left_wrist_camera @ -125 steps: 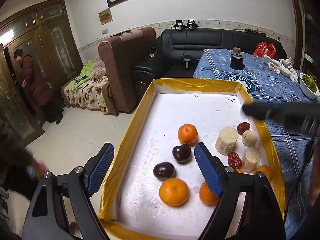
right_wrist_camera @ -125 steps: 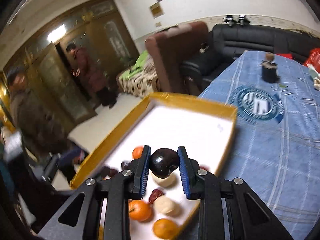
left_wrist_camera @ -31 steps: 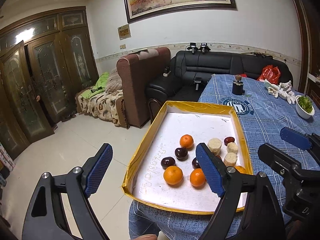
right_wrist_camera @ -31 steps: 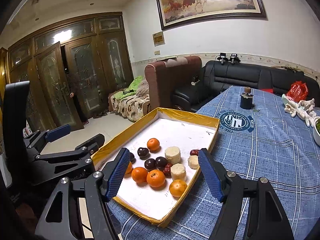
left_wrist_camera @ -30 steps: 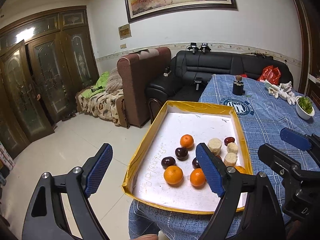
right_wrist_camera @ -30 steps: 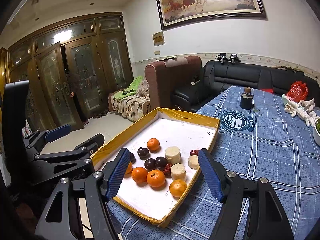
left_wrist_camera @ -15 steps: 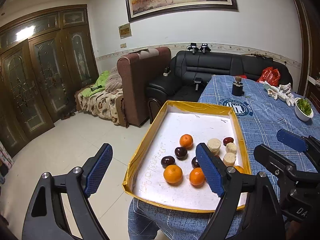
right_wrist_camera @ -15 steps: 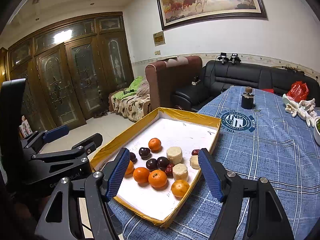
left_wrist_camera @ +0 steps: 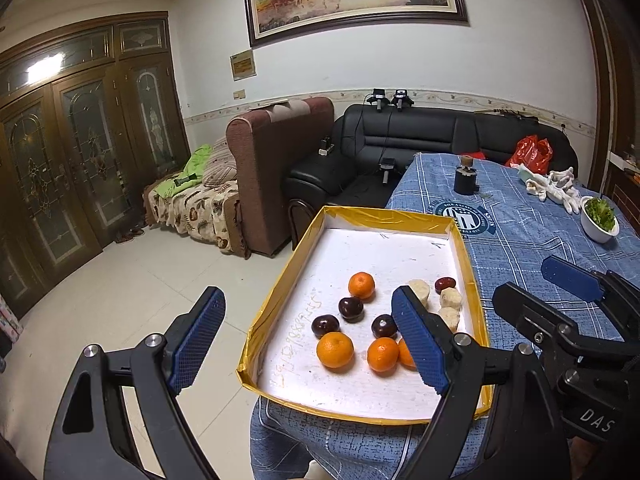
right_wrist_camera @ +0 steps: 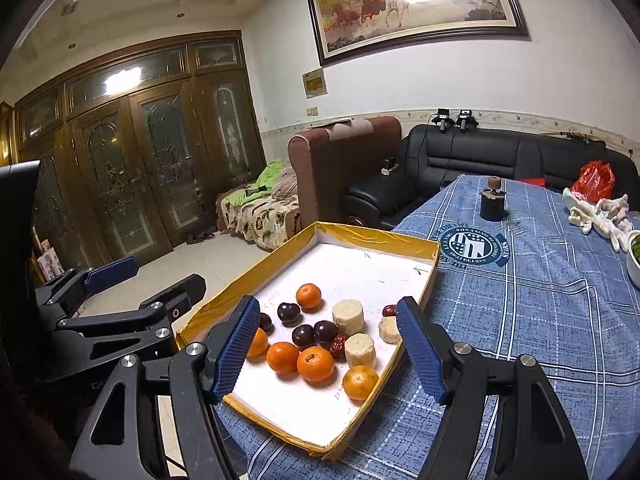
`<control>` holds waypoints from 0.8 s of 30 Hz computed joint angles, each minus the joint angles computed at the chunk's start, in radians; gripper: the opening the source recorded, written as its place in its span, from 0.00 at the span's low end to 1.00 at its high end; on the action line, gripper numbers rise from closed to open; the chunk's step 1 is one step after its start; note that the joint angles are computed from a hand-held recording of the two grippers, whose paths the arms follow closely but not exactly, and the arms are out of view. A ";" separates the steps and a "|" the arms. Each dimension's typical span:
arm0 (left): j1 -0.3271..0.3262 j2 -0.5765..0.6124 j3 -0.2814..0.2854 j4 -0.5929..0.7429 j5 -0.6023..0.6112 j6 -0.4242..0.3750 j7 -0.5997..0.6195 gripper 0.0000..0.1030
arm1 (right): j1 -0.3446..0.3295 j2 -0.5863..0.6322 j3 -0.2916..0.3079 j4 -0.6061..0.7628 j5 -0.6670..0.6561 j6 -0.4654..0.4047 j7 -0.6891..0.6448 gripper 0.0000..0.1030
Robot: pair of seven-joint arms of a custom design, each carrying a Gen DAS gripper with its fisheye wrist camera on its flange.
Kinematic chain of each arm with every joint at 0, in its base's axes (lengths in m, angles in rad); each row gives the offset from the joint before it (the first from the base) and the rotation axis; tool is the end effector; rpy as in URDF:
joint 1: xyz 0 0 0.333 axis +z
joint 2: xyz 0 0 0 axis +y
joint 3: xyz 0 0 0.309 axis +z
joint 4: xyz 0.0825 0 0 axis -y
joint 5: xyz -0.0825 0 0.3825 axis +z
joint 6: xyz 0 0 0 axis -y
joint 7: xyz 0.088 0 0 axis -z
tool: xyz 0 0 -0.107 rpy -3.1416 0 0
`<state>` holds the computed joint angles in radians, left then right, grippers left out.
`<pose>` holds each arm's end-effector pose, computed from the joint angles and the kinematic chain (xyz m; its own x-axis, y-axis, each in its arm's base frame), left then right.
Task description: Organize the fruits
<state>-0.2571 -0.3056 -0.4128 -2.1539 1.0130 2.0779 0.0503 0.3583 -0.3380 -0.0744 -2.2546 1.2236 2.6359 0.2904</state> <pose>0.4056 -0.2898 0.5574 0.4526 -0.8852 -0.1076 -0.4835 -0.1423 -0.8637 0.4824 0.1124 0.5606 0.6743 -0.7199 -0.1645 -0.4268 -0.1982 -0.8824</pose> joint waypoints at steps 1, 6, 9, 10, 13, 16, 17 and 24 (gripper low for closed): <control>0.000 -0.001 0.000 -0.001 -0.001 0.001 -0.001 0.84 | 0.000 0.000 -0.001 0.000 0.002 0.000 -0.002 0.70; -0.001 0.001 0.000 0.001 -0.002 -0.002 -0.001 0.84 | -0.001 -0.003 -0.001 -0.003 0.003 -0.002 -0.001 0.70; -0.001 0.004 -0.001 0.004 -0.001 -0.004 0.000 0.84 | -0.002 -0.004 0.000 -0.004 0.002 -0.003 0.003 0.70; -0.002 0.006 -0.002 0.005 0.000 -0.007 -0.001 0.84 | -0.002 -0.004 0.000 -0.005 0.001 -0.003 0.004 0.70; -0.003 0.007 0.001 0.003 0.001 -0.006 -0.003 0.84 | -0.001 -0.005 0.000 -0.005 0.002 0.000 0.003 0.70; -0.004 0.009 0.001 0.004 0.001 -0.006 -0.005 0.84 | -0.001 -0.004 0.001 -0.006 0.002 0.001 0.004 0.70; -0.004 0.009 0.002 0.005 0.002 -0.007 -0.005 0.84 | 0.000 -0.004 0.001 -0.006 0.002 0.001 0.004 0.70; -0.008 0.010 0.004 0.001 0.006 0.002 -0.001 0.84 | 0.003 -0.005 0.003 -0.010 -0.003 0.004 0.008 0.70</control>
